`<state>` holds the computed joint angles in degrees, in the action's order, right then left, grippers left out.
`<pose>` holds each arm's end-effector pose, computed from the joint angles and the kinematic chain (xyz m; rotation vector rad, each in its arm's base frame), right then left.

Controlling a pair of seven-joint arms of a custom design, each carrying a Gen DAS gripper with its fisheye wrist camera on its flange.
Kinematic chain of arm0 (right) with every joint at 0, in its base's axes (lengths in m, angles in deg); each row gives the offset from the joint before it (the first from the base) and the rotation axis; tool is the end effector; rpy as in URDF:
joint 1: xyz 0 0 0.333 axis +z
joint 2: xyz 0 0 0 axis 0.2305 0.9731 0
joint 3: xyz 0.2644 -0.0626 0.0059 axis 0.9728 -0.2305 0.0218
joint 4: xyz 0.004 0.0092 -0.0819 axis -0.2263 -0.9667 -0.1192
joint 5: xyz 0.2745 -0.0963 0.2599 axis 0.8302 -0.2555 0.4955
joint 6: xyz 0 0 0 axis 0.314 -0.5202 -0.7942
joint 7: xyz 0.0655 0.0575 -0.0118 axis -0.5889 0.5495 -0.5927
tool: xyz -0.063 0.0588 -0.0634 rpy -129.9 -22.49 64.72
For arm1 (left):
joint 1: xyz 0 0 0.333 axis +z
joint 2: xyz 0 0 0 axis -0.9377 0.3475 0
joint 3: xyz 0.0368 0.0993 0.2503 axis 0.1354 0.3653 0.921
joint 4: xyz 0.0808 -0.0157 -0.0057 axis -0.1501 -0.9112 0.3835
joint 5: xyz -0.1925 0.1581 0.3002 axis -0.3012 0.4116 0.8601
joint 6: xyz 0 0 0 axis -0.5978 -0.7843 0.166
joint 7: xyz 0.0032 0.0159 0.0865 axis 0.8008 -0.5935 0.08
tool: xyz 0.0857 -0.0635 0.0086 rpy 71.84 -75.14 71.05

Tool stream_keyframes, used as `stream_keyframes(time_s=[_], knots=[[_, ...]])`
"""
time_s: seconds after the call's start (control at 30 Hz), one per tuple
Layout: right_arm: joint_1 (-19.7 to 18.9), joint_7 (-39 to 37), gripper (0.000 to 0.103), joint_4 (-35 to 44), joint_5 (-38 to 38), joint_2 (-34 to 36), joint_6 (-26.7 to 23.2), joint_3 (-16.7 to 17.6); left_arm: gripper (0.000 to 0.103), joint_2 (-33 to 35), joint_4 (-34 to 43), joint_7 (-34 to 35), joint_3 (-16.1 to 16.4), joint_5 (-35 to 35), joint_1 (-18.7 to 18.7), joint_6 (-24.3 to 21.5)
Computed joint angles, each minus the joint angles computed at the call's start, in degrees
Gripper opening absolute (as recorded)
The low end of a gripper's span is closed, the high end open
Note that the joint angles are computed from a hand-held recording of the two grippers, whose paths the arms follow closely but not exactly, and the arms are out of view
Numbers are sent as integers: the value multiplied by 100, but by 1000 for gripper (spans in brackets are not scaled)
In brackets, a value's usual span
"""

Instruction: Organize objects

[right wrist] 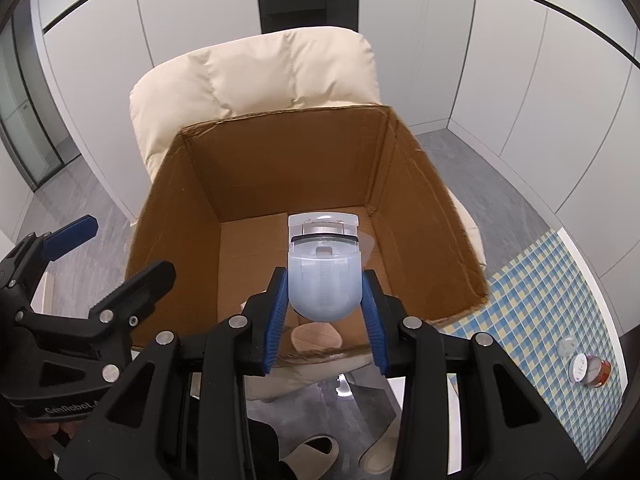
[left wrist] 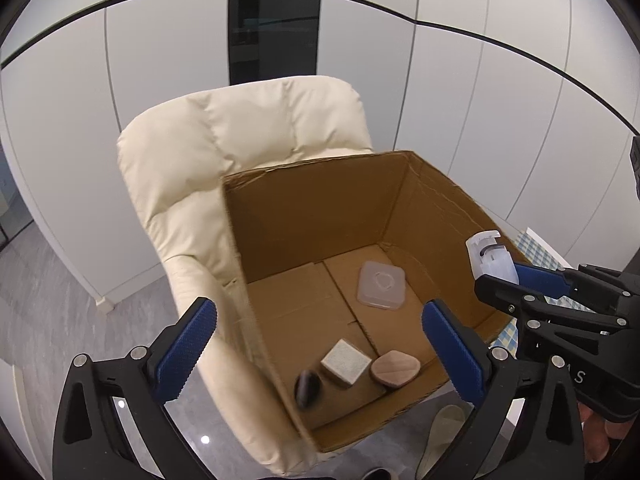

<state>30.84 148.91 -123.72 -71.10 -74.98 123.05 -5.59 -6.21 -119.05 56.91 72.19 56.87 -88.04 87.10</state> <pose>0.6309 0.2160 0.4994 -1.9129 1.7261 -0.5782 0.6089 -0.3010 0.4947 -1.6819 1.8853 -0.8469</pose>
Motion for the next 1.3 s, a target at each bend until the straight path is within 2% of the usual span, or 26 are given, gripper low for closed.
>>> stream_keyframes(time_s=[0.47,0.53,0.6,0.63,0.67,0.7,0.83,1.3], knots=[[182,47,38,594,-19,427,-245,-4,102,-463,-608,-321,18,33,271,199],[206,84,49,666,-32,475,-327,-17,102,-492,-640,-365,17,53,297,201],[244,195,76,691,-100,497,-308,-51,102,-505,-658,-374,1,9,335,203],[277,289,82,683,-194,494,-278,-86,102,-511,-666,-361,-9,-20,353,205],[302,359,92,678,-277,490,-272,-111,102,-515,-671,-364,-14,-37,363,206],[335,452,97,686,-384,492,-285,-143,102,-522,-677,-390,-11,-24,364,201],[295,522,97,759,-365,530,-446,-116,102,-518,-696,-311,-54,-170,413,267],[195,439,97,640,-226,458,-381,-78,102,-424,-579,-354,-34,-173,365,263]])
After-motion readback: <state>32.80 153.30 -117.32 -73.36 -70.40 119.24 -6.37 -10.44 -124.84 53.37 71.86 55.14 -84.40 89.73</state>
